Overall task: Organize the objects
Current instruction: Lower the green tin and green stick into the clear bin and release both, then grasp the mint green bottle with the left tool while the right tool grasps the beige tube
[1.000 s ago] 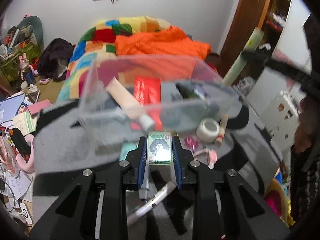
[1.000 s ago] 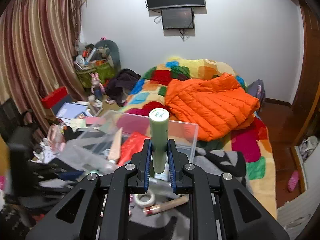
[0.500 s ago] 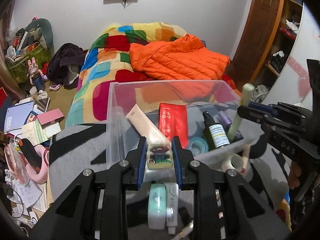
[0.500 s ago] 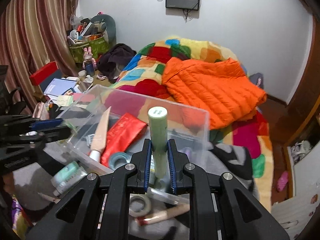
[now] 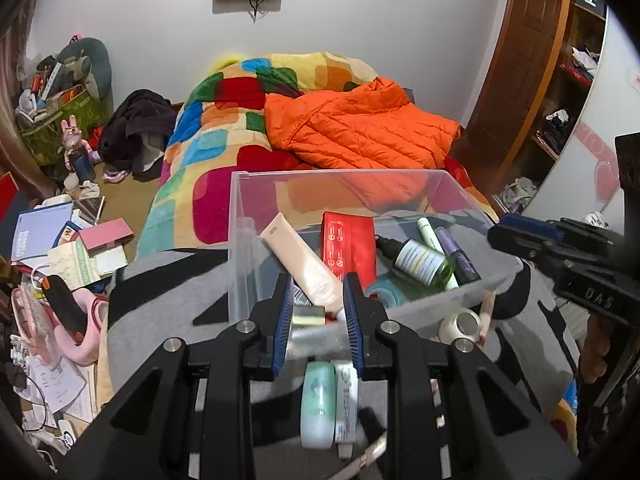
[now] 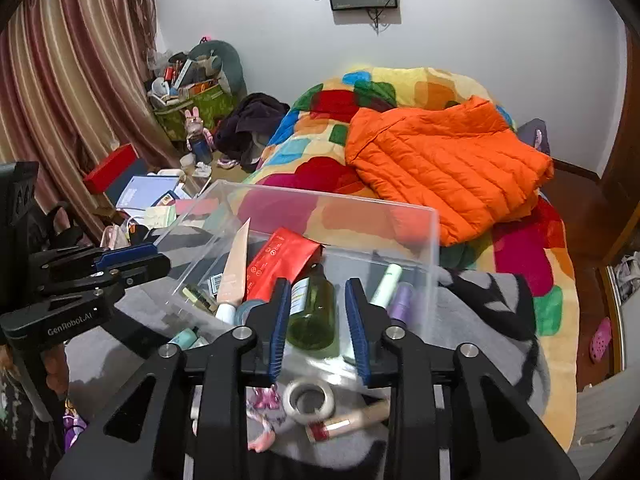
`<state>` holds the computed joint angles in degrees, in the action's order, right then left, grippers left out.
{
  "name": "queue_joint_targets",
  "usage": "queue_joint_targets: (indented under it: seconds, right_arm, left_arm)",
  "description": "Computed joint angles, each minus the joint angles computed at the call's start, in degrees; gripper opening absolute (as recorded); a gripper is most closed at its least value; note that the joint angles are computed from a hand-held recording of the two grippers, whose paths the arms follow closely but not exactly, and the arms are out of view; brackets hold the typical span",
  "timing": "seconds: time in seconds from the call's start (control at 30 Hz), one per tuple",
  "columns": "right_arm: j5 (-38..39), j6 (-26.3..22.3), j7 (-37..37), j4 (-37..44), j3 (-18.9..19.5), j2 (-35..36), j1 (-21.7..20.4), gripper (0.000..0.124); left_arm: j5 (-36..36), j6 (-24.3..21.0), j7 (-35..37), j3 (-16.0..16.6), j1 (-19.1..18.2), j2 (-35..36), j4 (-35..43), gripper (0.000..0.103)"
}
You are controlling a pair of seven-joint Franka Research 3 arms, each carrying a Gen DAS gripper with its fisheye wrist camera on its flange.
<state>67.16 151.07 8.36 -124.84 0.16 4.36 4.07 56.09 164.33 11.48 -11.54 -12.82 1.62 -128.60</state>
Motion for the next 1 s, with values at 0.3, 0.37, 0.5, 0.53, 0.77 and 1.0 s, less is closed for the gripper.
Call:
queue_joint_targets:
  seconds: [0.3,0.37,0.5,0.53,0.77,1.0]
  right_arm:
    - [3.8,2.2,-2.7,-5.0,-1.9,-3.9,-0.8,0.045]
    - [3.2,2.8,-1.0,-5.6,-2.3,-3.6,-1.0,0.045]
    - [-0.2,1.9,6.2,-5.2,-2.8,-0.8,-2.0,0.046]
    - [-1.3,2.0,7.9,-4.9,-2.7,0.1,-2.1,0.046]
    - [-8.8,0.8,20.8,-1.8,-1.1,6.6,-3.1,0.046]
    - [-6.6,7.4,16.3,-3.9,1.8,6.4,-3.2,0.05]
  left_arm:
    - [-1.2,-0.9,-0.8,-1.7,-0.4,-3.6,-5.3,0.026]
    - [-1.9,-0.7,-0.9,-2.0,-0.3,-3.8,-6.5,0.03]
    - [-5.7,-0.3,1.1,-2.2,-0.5,-2.5,-7.9,0.032]
    - [-7.4,-0.4,2.3,-2.1,-0.7,-1.9,-8.1,0.032]
    - [-10.0,-2.1,4.4,-1.5,-2.0,1.0,-7.6,0.036]
    - [-6.4,-3.3,2.0,-0.6,-3.2,2.7,-5.6,0.037]
